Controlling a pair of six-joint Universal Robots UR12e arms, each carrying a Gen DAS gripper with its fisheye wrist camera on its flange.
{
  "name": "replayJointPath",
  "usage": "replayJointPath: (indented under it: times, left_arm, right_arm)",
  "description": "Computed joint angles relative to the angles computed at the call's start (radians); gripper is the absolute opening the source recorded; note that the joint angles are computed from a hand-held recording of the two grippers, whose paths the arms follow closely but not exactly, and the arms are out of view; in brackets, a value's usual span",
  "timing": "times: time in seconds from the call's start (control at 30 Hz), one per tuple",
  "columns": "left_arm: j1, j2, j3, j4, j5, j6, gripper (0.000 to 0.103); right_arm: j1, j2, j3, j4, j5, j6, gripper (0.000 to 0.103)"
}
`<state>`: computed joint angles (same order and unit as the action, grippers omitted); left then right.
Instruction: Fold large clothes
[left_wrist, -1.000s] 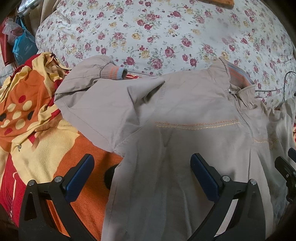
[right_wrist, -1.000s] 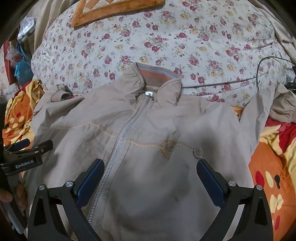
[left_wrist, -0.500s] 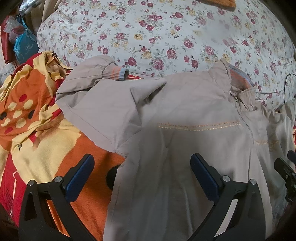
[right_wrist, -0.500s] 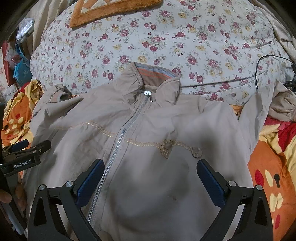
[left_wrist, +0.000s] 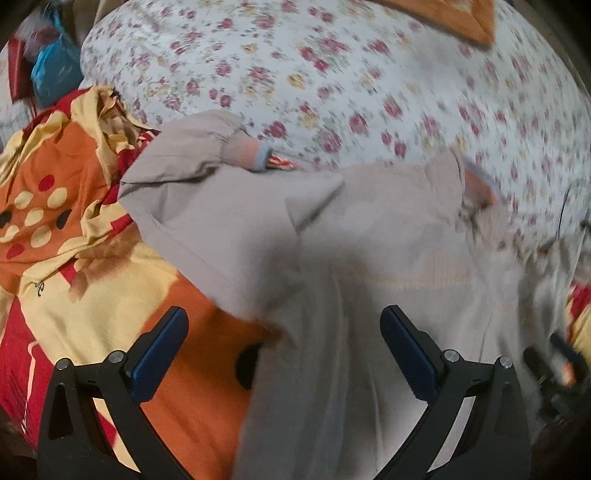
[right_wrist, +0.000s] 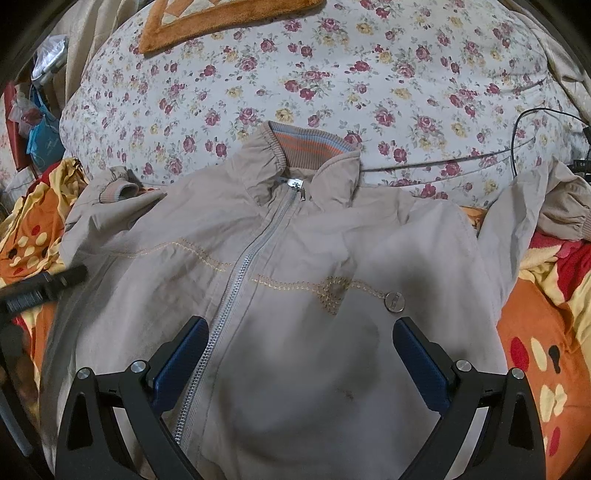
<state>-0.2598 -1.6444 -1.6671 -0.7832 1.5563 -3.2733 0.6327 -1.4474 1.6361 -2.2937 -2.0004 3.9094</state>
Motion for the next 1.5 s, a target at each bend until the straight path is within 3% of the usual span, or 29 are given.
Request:
replayJointPath:
  times: [0.27,0.4,0.5,0.67,0.73,0.77,0.83,0.9,0.93,1.07,1.17,1.43,1.47,1.5]
  left_arm:
    - [0.051,-0.076,0.097,-0.01,0.063,-0.088,0.103]
    - [0.089,-0.13,0.153,-0.076,0.019,-0.15,0.103]
    - [0.087,-0.154,0.164,-0.036,0.071,-0.192,0.103]
    - [0.076,-0.197,0.203,-0.039,0.124,-0.153,0.103]
    - [0.083,-0.216,0.226,-0.08,0.093,-0.159,0.103]
    - [0.092,-0.224,0.234,-0.091,0.058,-0.182,0.098]
    - [0.103,-0.233,0.236,-0.078,0.016,-0.219,0.078]
    - [0.12,-0.24,0.237,-0.071,-0.067,-0.243,0.028]
    - [0.126,-0.243,0.24,-0.074,-0.103,-0.246,0.023]
    - [0.116,-0.227,0.221,-0.023,-0.068,-0.206,0.013]
    - [0.12,-0.182,0.18,0.03,-0.112,-0.165,0.012]
    - [0.102,-0.082,0.152,0.036,-0.394,-0.097,0.012]
    - [0.094,-0.071,0.147,0.038,-0.446,-0.095,0.0]
    - [0.086,-0.065,0.142,0.04,-0.471,-0.092,0.0]
  right_arm:
    - [-0.005,-0.012,0.015,-0.027,0.024,0.02,0.101]
    - [-0.005,-0.009,0.013,-0.025,0.033,0.009,0.101]
    - [-0.006,-0.002,0.006,-0.016,0.04,-0.007,0.101]
    - [-0.013,0.005,0.004,-0.006,0.078,-0.02,0.101]
    - [-0.015,0.005,0.005,-0.007,0.083,-0.021,0.101]
    - [-0.015,0.007,0.004,-0.007,0.082,-0.023,0.101]
    - [-0.016,0.007,0.004,-0.005,0.088,-0.027,0.101]
    - [-0.017,0.007,0.005,-0.004,0.094,-0.029,0.101]
    - [-0.018,0.008,0.004,-0.002,0.098,-0.03,0.101]
    - [-0.019,0.009,0.003,0.002,0.099,-0.033,0.101]
    - [-0.017,0.007,0.004,-0.003,0.097,-0.037,0.101]
    - [-0.009,-0.003,0.01,-0.026,0.043,-0.015,0.101]
    - [-0.01,-0.007,0.013,-0.028,0.038,-0.008,0.101]
    - [-0.01,-0.011,0.017,-0.031,0.032,0.001,0.101]
